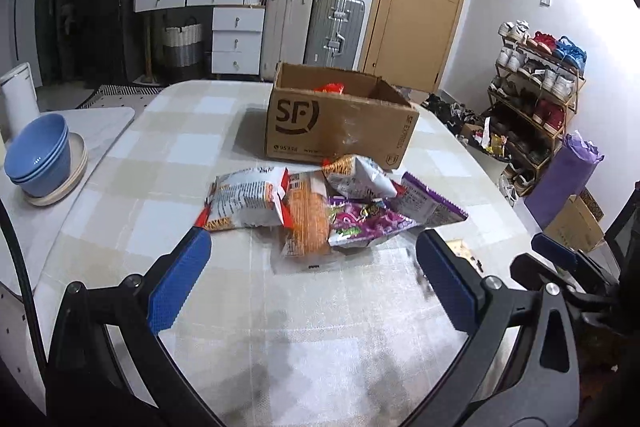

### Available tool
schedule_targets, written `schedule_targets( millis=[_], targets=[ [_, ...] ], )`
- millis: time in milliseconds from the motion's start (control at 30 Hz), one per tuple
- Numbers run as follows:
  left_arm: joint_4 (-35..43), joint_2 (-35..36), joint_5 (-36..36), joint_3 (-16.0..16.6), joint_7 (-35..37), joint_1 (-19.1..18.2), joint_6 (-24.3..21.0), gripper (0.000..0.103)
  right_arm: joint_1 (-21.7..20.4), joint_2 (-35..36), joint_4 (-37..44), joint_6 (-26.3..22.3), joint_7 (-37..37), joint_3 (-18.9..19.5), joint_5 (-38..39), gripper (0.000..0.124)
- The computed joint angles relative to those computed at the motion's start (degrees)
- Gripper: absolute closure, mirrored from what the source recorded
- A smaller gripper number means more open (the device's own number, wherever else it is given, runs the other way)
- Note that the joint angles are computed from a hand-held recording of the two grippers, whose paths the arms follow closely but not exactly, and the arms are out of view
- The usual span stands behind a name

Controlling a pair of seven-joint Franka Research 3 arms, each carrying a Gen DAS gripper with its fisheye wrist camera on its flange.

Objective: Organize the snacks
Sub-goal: 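Withdraw both open tools from the box toward the remaining snacks, then grasp the white chip bag with the left tool while the right tool grasps the cream cracker pack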

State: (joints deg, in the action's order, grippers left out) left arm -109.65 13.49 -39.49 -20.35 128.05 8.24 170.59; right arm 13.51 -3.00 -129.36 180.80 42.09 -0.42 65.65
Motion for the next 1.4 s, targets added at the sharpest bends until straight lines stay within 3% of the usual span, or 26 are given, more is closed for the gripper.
schedule_targets(
  millis=[133,200,300,400,500,600,967,1067,1267,1400],
  targets=[
    [0.6,0.92,0.71,0.3,-0.6,-0.12,-1.08,0.001,-2.87,1.99,-0.47,-2.77,15.66,0.1,-15.61,0.034],
    [0.91,1.68,1.47,0.32,-0.94,-0.31,-1.11,0.001,-3.72,3.57,0.52,-4.33,18.8,-0.04,-19.64,0.034],
    [1.02,2.62,3.38,0.31,-2.05,-0.39,-1.09,0.001,-4.94,6.85,2.55,-7.8,30.04,-1.31,-33.54,0.034],
    [1.97,4.31,6.88,1.06,-5.37,-0.89,-1.87,0.001,-5.96,10.27,5.64,-10.22,34.03,-1.43,-37.97,0.034],
    [3.43,6.27,10.82,1.88,-9.18,-1.3,-2.45,0.001,-4.79,13.52,9.22,-14.49,43.12,-4.0,-48.51,0.034],
    [5.58,8.6,14.75,2.27,-12.97,-1.24,-3.99,0.001,-6.22,15.58,11.38,-16.07,43.08,-2.63,-49.5,0.034],
    [10.77,13.8,24.24,3.01,-23.49,-0.6,-6.24,0.001,-2.97,17.53,13.28,-17.66,50.82,-6.13,-65.48,0.038],
    [12.2,14.73,26.86,4.33,-26.85,-0.97,-6.69,0.001,-3.48,17.18,12.73,-17.37,51.19,-5.62,-65.96,0.041],
    [14.26,16.08,27.76,3.55,-29.6,1.02,-8.16,0.001,-4.38,15.44,10.12,-15.32,50.31,-4.64,-65.26,0.056],
    [14.08,16.02,28.61,3.44,-30.55,1.55,-7.94,0.001,-5.96,14.38,8.46,-13.66,47.92,-2.87,-61.4,0.06]
  ],
)
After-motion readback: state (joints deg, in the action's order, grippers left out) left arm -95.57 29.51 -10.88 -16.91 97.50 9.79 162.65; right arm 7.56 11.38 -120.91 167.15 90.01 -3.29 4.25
